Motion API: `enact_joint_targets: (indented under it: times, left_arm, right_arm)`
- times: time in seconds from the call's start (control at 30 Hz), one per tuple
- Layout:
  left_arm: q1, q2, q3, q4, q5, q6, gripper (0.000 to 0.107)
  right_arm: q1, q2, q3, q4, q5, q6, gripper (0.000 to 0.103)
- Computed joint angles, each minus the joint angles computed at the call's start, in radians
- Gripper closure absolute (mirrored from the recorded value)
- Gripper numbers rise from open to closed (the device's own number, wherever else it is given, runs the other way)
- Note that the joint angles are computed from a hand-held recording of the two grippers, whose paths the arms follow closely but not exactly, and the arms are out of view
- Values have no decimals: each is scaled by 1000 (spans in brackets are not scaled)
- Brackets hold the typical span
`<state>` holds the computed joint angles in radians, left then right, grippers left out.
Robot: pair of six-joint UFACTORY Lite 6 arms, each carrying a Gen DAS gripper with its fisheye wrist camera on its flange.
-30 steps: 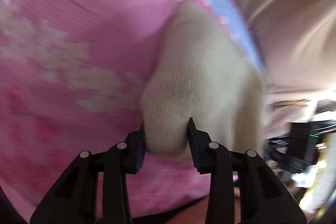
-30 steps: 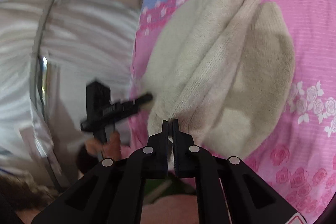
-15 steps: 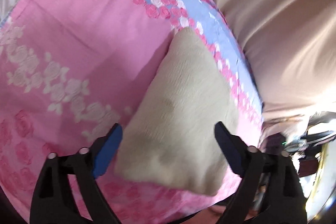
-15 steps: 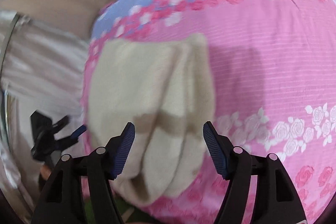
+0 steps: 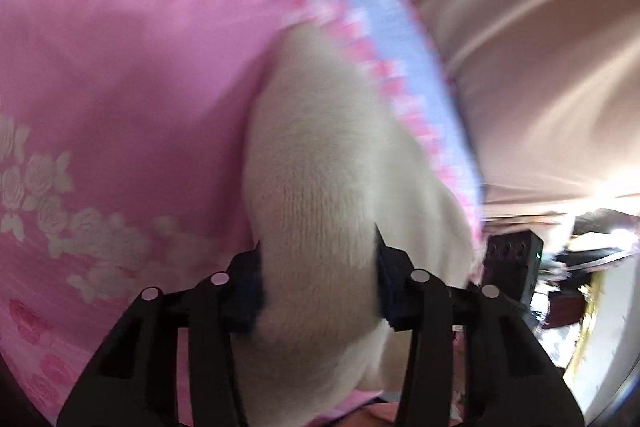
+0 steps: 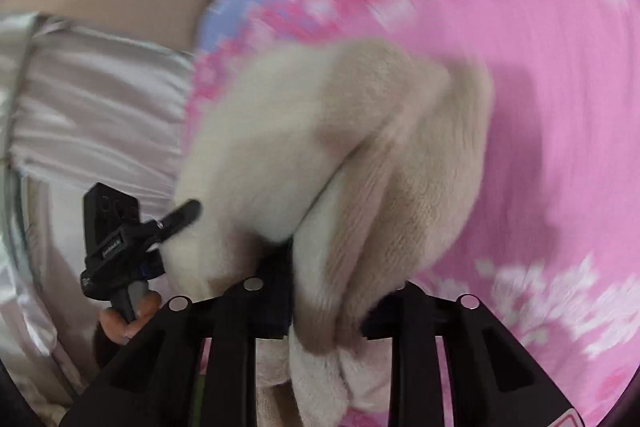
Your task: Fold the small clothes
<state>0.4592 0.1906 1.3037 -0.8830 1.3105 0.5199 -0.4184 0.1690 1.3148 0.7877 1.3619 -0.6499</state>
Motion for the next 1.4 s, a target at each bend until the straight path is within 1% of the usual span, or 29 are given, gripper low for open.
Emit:
enact_joint_targets:
  times: [0.1, 0.17, 0.2, 0.23, 0.27, 0.3, 0.33, 0.37, 0.4, 0.47, 0.5, 0.6, 0.63, 0.67, 0.7, 0.73, 0.8, 0.83, 0.87, 0.9, 0.97, 1.0, 1.13, 1.17, 1.2, 1.27, 1.3, 1.37, 1.4]
  left_arm:
    - [-11, -45, 80, -78, 49, -11, 65]
    - [-26, -66, 96, -120, 35, -25, 60]
    - [-42, -77, 82, -115, -4, -31, 56]
    - [-71, -81, 62, -88, -82, -45, 47]
    - [-108, -90, 32, -38, -174, -76, 39]
    - [-156, -78, 6, 54, -278, -127, 38]
    - [-199, -66, -15, 144, -351, -195, 39]
    - [-230, -41, -21, 214, -392, -253, 43]
    - [-239, -36, -41, 242, -402, -285, 45]
    - [-229, -93, -75, 217, -396, -274, 44]
    - [-248, -138, -84, 248, -415, -289, 43]
    - [-343, -191, -64, 342, -457, -358, 37]
    - [-379, -182, -47, 358, -462, -380, 34]
    - [-413, -150, -22, 376, -474, -402, 34]
    - [-451, -137, -14, 429, -477, -450, 34]
    - [-477, -143, -25, 478, -479, -489, 34]
    - [-551, -172, -44, 565, -510, -572, 34]
    - [-570, -170, -49, 585, -532, -583, 32]
    - [-580, -168, -60, 593, -548, -580, 26]
    - [-592, -165, -71, 601, -552, -584, 25]
    - [-606, -147, -73, 629, -545, -612, 25]
    - [-616, -102, -43, 648, -546, -631, 25]
    - [-592, -128, -59, 603, -553, -594, 25]
    - [-583, -131, -66, 583, -556, -579, 23]
    - [-582, -128, -74, 576, -559, -574, 23]
    - [-602, -103, -70, 618, -564, -608, 23]
    - [-628, -88, -66, 663, -571, -647, 22]
    - [-658, -71, -58, 738, -582, -696, 21]
    - [-668, -75, -59, 760, -577, -710, 21]
  right_arm:
    - [-22, 42, 314, -13, 89, 5, 81]
    - [-27, 128, 517, -38, 113, 4, 80]
    - [-16, 173, 574, -63, 108, 16, 74]
    - [0, 215, 590, -94, 61, 23, 64]
    - [36, 263, 576, -149, -27, 41, 61]
    - [80, 287, 539, -244, -131, 96, 59]
    - [87, 307, 496, -299, -205, 131, 69]
    - [68, 308, 459, -312, -236, 157, 81]
    - [50, 290, 434, -283, -225, 185, 97]
    - [9, 215, 409, -141, -131, 126, 97]
    - [17, 179, 387, -110, -107, 80, 97]
    - [106, 142, 368, -101, -100, 43, 96]
    - [136, 142, 349, -130, -131, 34, 91]
    - [172, 139, 314, -188, -198, 47, 83]
    - [197, 157, 308, -247, -249, 92, 68]
    - [185, 204, 335, -265, -258, 134, 64]
    - [121, 284, 397, -174, -185, 189, 61]
    - [94, 308, 406, -118, -165, 196, 48]
    - [78, 335, 416, -82, -149, 198, 42]
    - [81, 369, 440, -63, -124, 192, 42]
    - [102, 422, 478, -56, -65, 185, 84]
    - [109, 421, 490, -53, -47, 191, 92]
    - [78, 318, 493, -38, -72, 92, 93]
    - [87, 335, 515, -90, -100, 87, 93]
    - [114, 355, 506, -174, -159, 91, 93]
    - [139, 432, 489, -266, -225, 77, 93]
    - [131, 436, 496, -249, -218, 79, 94]
    - [119, 398, 516, -222, -199, 119, 92]
    - [111, 334, 494, -201, -215, 120, 92]
